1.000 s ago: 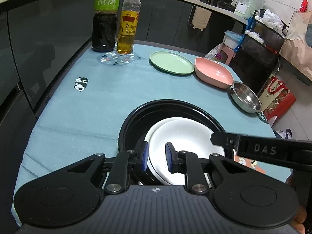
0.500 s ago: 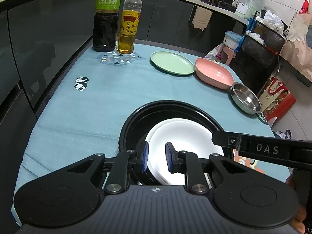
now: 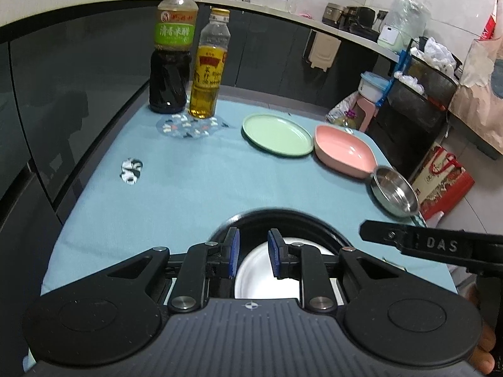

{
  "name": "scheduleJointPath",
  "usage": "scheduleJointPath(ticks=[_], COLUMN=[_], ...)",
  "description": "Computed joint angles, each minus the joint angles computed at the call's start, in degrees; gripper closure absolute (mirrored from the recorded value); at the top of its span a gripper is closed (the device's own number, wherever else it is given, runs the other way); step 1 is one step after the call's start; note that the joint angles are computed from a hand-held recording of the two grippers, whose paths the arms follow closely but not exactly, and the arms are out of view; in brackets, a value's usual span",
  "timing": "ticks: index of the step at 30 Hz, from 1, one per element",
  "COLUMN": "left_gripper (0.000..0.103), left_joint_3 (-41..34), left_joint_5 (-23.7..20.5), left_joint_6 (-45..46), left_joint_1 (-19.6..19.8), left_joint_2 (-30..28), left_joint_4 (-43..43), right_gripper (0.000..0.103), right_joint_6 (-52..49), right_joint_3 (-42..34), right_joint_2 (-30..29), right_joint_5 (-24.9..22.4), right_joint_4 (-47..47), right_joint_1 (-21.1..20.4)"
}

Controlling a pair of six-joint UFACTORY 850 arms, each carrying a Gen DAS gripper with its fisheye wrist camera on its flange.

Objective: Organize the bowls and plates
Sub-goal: 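Lift both tools away and move them toward the green plate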

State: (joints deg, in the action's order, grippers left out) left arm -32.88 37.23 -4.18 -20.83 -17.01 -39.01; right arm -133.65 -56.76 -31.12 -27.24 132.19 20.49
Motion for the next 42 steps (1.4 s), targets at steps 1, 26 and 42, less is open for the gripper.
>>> scheduleJointPath(ticks=[1, 26, 42], left_gripper=[0.084, 0.077, 0.077], left_joint_3=[-0.49, -19.27, -36.36], left_joint_5=[-0.08, -9.27, -17.91], left_joint_6=[0.15, -1.14, -6.57], left_joint_1=[0.51, 12.23, 17.48], left_joint_2=[-0.32, -12.89, -26.23], left_joint_4=[0.26, 9.73, 18.37], right_gripper=[0.075, 0.075, 0.075], right_joint_6=[-0.07, 16.83, 46.44], right_joint_3=[-0.45, -20.79, -31.99], right_joint_2=[-0.26, -11.82, -19.72], right_joint_5=[0.19, 7.40, 8.50], right_joint_4=[0.22, -14.76, -41.31], right_joint_1=[-0.02, 0.27, -0.21])
